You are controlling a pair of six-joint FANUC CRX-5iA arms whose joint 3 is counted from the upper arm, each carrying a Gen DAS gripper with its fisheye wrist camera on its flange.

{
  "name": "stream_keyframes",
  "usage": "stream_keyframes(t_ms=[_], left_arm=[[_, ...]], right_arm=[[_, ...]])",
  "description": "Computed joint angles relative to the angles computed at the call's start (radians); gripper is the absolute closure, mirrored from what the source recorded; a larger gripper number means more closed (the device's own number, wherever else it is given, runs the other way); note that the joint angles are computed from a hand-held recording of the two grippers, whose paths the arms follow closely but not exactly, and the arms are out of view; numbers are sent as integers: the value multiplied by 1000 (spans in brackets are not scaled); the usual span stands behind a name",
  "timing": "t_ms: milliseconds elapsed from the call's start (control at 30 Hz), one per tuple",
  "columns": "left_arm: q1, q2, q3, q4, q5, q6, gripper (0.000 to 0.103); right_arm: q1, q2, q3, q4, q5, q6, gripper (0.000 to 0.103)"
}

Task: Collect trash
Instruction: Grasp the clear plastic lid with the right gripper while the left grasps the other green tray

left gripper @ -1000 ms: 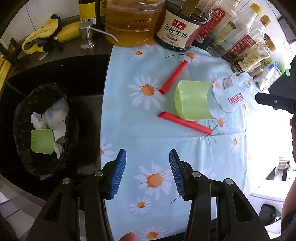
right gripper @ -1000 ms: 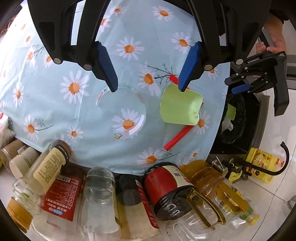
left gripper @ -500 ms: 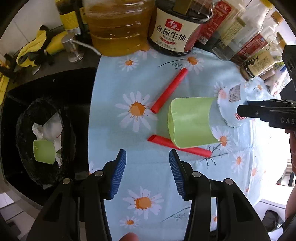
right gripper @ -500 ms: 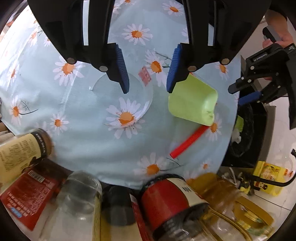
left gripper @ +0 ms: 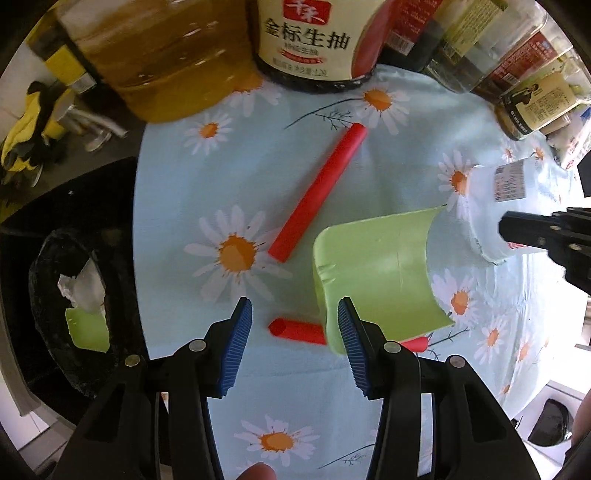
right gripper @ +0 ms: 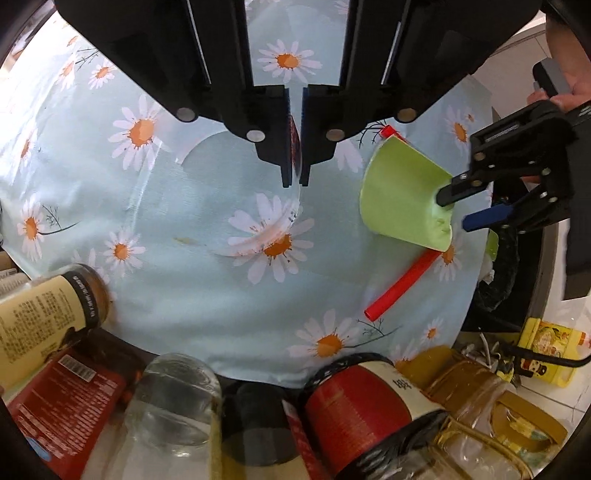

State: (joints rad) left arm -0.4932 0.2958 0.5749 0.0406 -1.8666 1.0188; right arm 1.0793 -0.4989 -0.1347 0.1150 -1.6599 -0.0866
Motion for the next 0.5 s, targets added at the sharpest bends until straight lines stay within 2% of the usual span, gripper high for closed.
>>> stream_keyframes(t_ms=[300, 367, 500], left_arm=[[-32, 32, 36, -25, -22, 5, 58], [-33, 34, 37, -25, -24, 7, 72], [-30, 34, 29, -8, -24, 5, 84]], right_arm=[[95, -58, -26, 61, -14, -98, 101], [110, -61, -27, 68, -18, -112, 101], [135, -59, -18, 85, -34, -130, 101]])
